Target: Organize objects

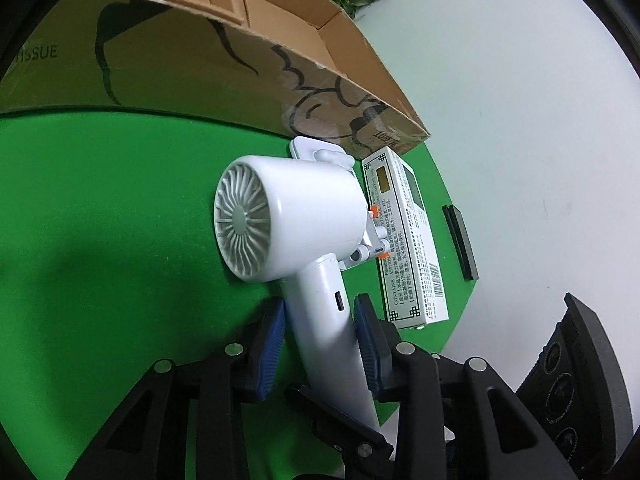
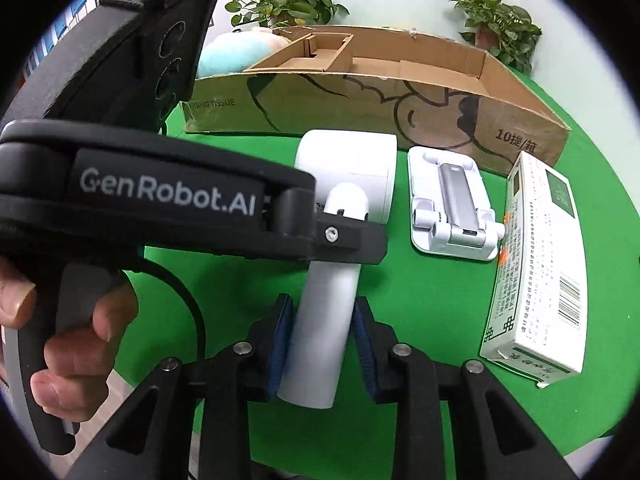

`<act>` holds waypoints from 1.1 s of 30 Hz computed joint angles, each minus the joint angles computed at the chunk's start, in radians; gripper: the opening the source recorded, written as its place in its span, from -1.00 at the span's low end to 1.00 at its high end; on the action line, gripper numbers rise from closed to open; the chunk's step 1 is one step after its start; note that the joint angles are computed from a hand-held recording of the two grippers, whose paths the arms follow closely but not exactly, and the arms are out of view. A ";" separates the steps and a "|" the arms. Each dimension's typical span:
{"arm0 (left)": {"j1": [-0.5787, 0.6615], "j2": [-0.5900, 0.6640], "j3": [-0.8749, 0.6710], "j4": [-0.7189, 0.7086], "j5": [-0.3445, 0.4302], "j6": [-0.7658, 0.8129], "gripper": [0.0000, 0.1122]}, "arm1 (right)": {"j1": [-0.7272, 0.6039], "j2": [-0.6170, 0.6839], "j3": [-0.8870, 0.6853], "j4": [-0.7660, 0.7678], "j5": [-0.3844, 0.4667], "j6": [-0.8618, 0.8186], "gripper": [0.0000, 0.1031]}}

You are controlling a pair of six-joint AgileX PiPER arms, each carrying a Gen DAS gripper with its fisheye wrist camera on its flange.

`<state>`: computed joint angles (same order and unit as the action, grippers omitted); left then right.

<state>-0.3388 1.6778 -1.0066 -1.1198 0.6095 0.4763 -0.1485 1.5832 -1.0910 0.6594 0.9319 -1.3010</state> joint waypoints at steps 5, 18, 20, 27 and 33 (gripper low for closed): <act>-0.054 -0.099 0.035 0.017 -0.077 -0.027 -0.44 | -0.044 -0.110 0.094 0.047 -0.032 -0.078 -0.47; -0.236 -0.330 -0.155 0.768 -0.110 -0.721 -0.45 | -0.201 -0.300 0.055 0.308 0.106 -0.269 -0.52; -0.232 -0.326 -0.203 0.807 -0.078 -0.745 -0.45 | -0.215 -0.303 0.032 0.329 0.131 -0.267 -0.52; -0.293 -0.285 -0.381 0.980 0.030 -0.907 -0.45 | -0.226 -0.291 -0.028 0.365 0.168 -0.246 -0.52; -0.298 -0.259 -0.461 1.002 0.082 -0.921 -0.45 | -0.216 -0.280 -0.069 0.357 0.172 -0.205 -0.52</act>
